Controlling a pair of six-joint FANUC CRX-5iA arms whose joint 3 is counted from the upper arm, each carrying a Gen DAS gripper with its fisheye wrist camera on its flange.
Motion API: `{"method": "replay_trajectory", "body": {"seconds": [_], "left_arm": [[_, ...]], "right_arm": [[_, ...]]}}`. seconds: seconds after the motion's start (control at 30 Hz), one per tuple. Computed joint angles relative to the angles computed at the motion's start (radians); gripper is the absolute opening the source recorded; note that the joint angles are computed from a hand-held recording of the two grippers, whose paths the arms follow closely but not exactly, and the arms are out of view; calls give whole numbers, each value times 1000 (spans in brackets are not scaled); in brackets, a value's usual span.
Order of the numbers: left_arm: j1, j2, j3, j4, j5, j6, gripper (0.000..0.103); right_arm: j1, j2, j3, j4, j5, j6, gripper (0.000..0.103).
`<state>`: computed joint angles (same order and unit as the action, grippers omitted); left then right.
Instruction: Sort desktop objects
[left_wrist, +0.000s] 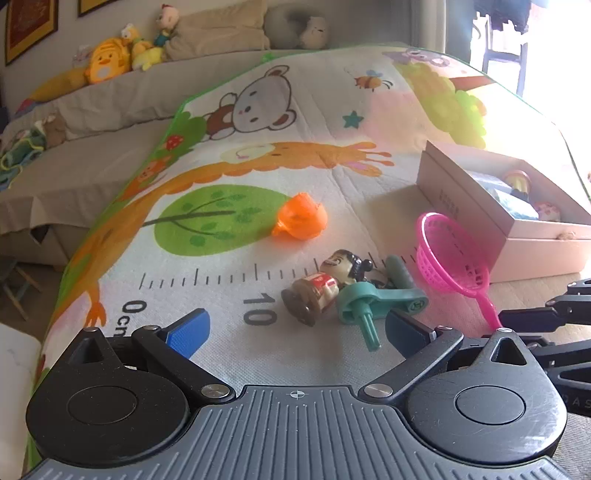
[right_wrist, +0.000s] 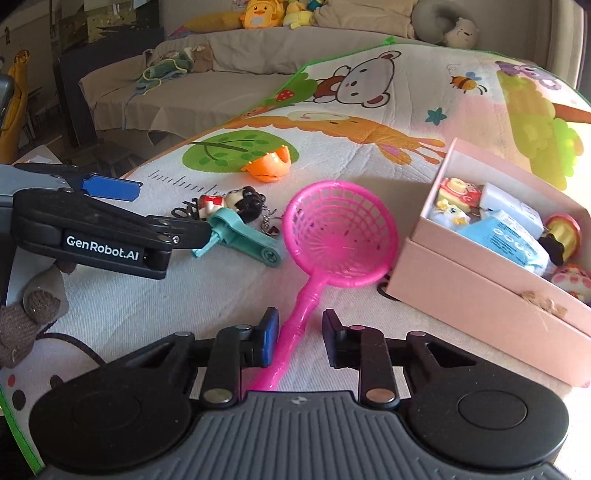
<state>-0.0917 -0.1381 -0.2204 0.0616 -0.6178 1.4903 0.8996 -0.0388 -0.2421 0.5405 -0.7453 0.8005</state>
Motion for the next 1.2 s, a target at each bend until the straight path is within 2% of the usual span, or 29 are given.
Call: {"method": "replay_trajectory", "body": {"seconds": [0.23,0.3,0.37,0.43,0.5,0.57,0.77,0.97,1.07,1.2], "left_arm": [[-19,20,7,13,-16,-29,103],[-23,31,10,29,-20,-47,103],[-32,49,21,43,-26,-61,103],[-41,67,31,59,-31,-77,103],[-48,81,36,84,-35,-98,103],[-58,90,37,110,-31,-126,103],[-66,81,-7,230,-16,-257,103],[-51,50,-78,417,-36,-448,103],[-61,34,-77,353,-28,-411,103],[-94,28,-1,55,-30,-160,103]], "right_arm": [[-8,-80,-133,173,-33,-228,26],[-16,-103,-175,218,-23,-304,34],[-25,-119,-212,263,-20,-396,59],[-32,-134,-244,300,-7,-461,68],[-33,-139,-259,321,-2,-487,72],[-35,-140,-260,320,2,-489,82],[-44,-145,-264,304,18,-500,94],[-45,-152,-270,299,32,-502,99],[-45,-154,-271,295,36,-500,100],[-48,-150,-261,275,36,-484,101]]}}
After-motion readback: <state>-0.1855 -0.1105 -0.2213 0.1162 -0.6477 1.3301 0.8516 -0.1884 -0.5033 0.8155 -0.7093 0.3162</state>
